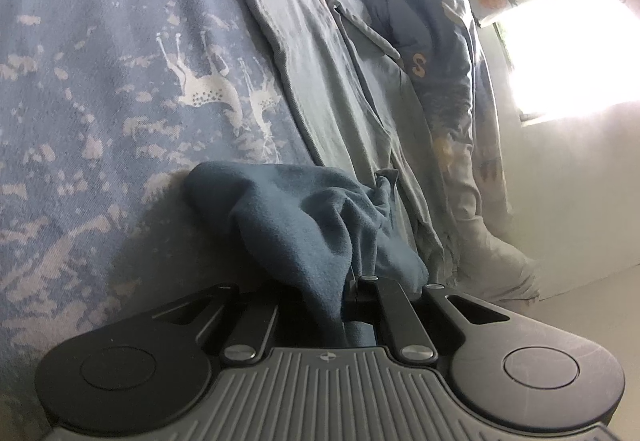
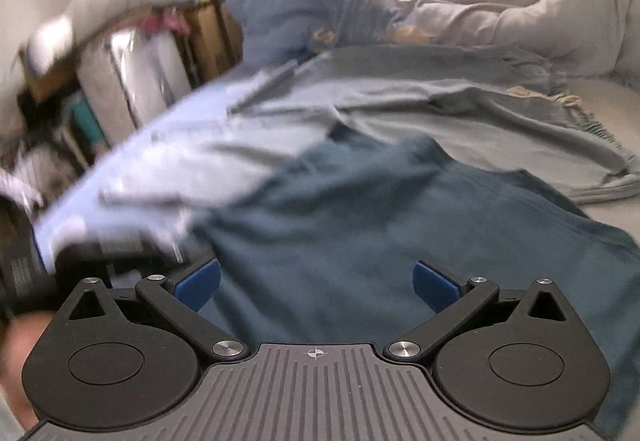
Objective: Fold clothes
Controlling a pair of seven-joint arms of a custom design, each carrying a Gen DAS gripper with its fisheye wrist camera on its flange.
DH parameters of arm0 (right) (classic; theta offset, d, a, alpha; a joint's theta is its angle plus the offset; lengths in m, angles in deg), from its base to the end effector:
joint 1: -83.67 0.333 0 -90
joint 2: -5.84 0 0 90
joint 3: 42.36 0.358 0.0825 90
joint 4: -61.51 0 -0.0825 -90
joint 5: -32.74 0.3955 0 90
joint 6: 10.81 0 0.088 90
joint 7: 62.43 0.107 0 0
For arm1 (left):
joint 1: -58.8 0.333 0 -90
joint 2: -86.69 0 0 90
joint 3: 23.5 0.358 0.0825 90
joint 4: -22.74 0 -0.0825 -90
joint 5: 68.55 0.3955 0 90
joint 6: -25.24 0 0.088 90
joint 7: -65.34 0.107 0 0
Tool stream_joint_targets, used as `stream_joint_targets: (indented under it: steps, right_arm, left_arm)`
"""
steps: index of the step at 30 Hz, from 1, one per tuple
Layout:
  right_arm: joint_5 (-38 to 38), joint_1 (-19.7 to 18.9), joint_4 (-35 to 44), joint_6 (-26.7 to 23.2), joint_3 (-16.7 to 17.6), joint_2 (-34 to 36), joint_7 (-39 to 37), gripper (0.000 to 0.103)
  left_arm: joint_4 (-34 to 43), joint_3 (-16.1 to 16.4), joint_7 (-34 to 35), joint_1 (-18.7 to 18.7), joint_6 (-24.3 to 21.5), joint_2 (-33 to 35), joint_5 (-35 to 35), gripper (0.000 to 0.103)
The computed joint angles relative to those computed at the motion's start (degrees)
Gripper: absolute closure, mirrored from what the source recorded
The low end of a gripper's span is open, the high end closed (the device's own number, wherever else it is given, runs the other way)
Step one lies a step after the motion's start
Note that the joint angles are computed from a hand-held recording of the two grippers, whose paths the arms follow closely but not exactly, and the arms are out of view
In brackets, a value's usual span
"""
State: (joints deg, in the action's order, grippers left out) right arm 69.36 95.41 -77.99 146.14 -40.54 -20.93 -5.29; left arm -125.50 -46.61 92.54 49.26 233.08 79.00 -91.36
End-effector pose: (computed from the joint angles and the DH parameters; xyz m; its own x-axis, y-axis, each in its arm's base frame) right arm 0.4363 0.0835 0.5909 0.3781 -0.9117 -0.1607 -0.6536 -0.1399 -0.7438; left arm 0.4236 -0.2197 0.4767 0.2856 -0.3749 0.8820 -0.4236 -0.8749 -0.2347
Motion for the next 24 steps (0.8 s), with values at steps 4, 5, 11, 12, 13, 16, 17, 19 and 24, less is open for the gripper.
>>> stream_joint_targets:
  steps: [4, 5, 11, 12, 13, 16, 17, 19, 24]
  right_arm:
    - [-5.8, -2.3, -6.5, -1.3, 1.8, -5.5, -1.9, 0.0]
    - [-6.8, -2.6, -7.9, -0.9, 2.3, -6.6, -2.5, 0.0]
    - [-8.6, 2.1, -14.0, 7.9, 4.4, -9.1, -9.9, 0.0]
    - [-8.9, 2.9, -14.9, 10.5, 5.0, -9.0, -11.2, 0.0]
    - [-9.5, 3.6, -15.6, 12.8, 5.7, -8.7, -12.3, 0.0]
    - [-12.5, 2.4, -17.0, 19.5, 10.0, -6.7, -13.2, 0.001]
    - [-13.2, 2.5, -17.3, 21.4, 10.6, -6.0, -13.6, 0.001]
    - [-15.2, 1.5, -18.1, 26.3, 13.1, -4.2, -14.6, 0.002]
    - [-16.8, -0.6, -17.9, 36.5, 18.0, 0.5, -19.2, 0.007]
  left_arm:
    - [0.1, 0.3, -0.6, -0.4, 1.0, 0.5, 0.3, 0.094]
    - [0.1, 0.3, -0.4, -0.6, 1.1, 0.6, 0.0, 0.094]
    - [0.0, 1.1, -1.0, -1.4, 1.0, 0.5, 0.0, 0.094]
    - [-0.1, 1.3, -1.5, -1.5, 1.1, 0.4, 0.6, 0.093]
    - [-0.2, 1.6, -2.2, -1.6, 1.2, 0.4, 1.4, 0.094]
    - [-0.3, 2.4, -3.7, -1.6, 1.5, 0.3, 3.8, 0.094]
    - [-0.3, 2.7, -4.4, -1.6, 1.6, 0.4, 4.6, 0.094]
    - [-0.6, 4.2, -7.6, -2.0, 2.0, 0.5, 8.3, 0.093]
    - [-1.1, 7.5, -17.1, -2.1, 3.6, 1.1, 17.6, 0.093]
